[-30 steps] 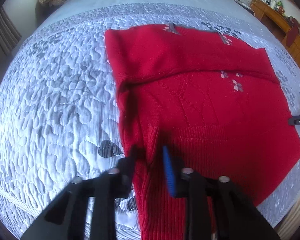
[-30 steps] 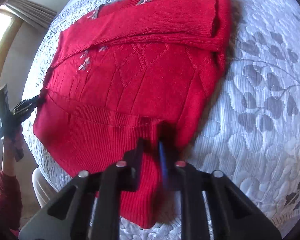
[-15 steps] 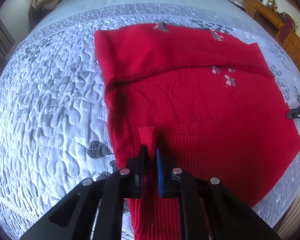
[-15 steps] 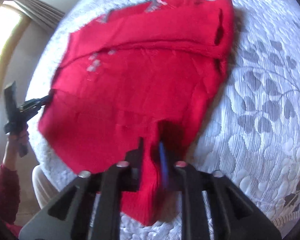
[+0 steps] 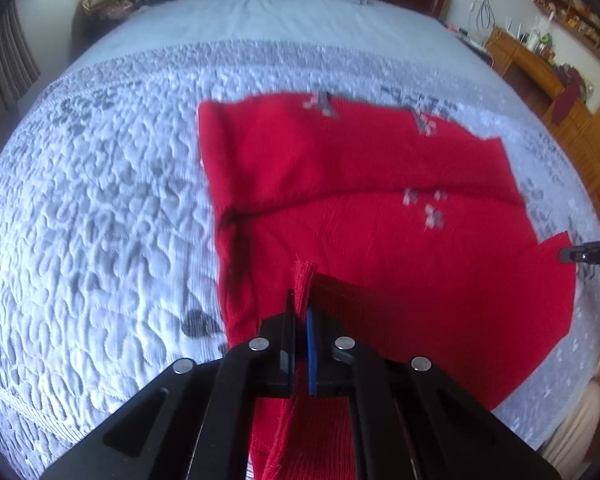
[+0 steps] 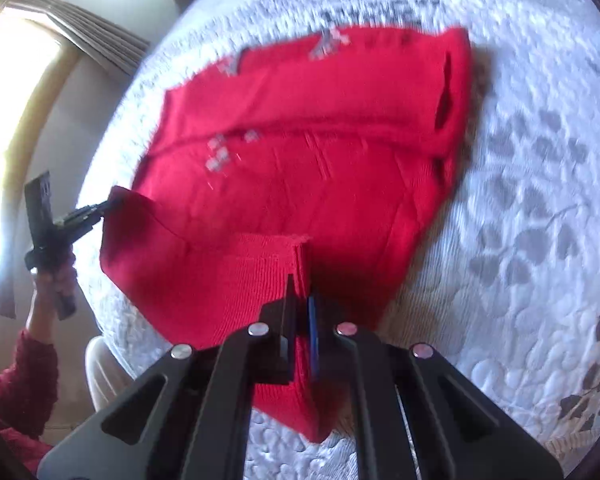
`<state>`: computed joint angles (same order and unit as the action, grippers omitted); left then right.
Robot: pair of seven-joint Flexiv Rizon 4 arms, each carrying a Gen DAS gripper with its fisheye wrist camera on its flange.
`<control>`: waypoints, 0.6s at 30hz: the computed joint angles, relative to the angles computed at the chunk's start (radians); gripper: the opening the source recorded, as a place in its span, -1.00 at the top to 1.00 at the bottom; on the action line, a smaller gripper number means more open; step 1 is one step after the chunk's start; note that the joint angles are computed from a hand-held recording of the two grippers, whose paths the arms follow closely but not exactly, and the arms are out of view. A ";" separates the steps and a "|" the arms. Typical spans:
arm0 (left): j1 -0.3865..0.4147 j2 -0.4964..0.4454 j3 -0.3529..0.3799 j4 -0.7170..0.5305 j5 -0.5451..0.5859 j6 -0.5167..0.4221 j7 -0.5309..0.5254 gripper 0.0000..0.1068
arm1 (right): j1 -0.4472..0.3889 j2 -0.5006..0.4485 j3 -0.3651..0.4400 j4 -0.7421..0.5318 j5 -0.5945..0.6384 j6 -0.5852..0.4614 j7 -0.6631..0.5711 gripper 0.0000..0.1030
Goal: Fold small clothes
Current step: 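Lift the hem with the left gripper and fold it toward the collar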
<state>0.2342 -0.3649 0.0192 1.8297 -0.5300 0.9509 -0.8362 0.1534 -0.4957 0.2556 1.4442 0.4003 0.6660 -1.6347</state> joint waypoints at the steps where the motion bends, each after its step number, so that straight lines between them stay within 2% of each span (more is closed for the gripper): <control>1: 0.004 -0.003 -0.006 -0.011 -0.013 0.003 0.000 0.93 | -0.001 -0.001 -0.001 -0.013 0.001 0.000 0.000 0.93; 6: 0.002 -0.077 -0.010 -0.142 -0.013 0.060 -0.065 0.93 | 0.013 -0.041 -0.031 -0.118 -0.050 0.003 0.045 0.93; 11: 0.006 -0.208 -0.005 -0.359 0.043 -0.004 -0.207 0.93 | 0.013 -0.139 -0.048 -0.283 -0.086 -0.031 0.111 0.93; 18: -0.013 -0.398 0.009 -0.666 0.173 -0.085 -0.368 0.93 | 0.024 -0.356 -0.069 -0.625 -0.158 -0.156 0.215 0.93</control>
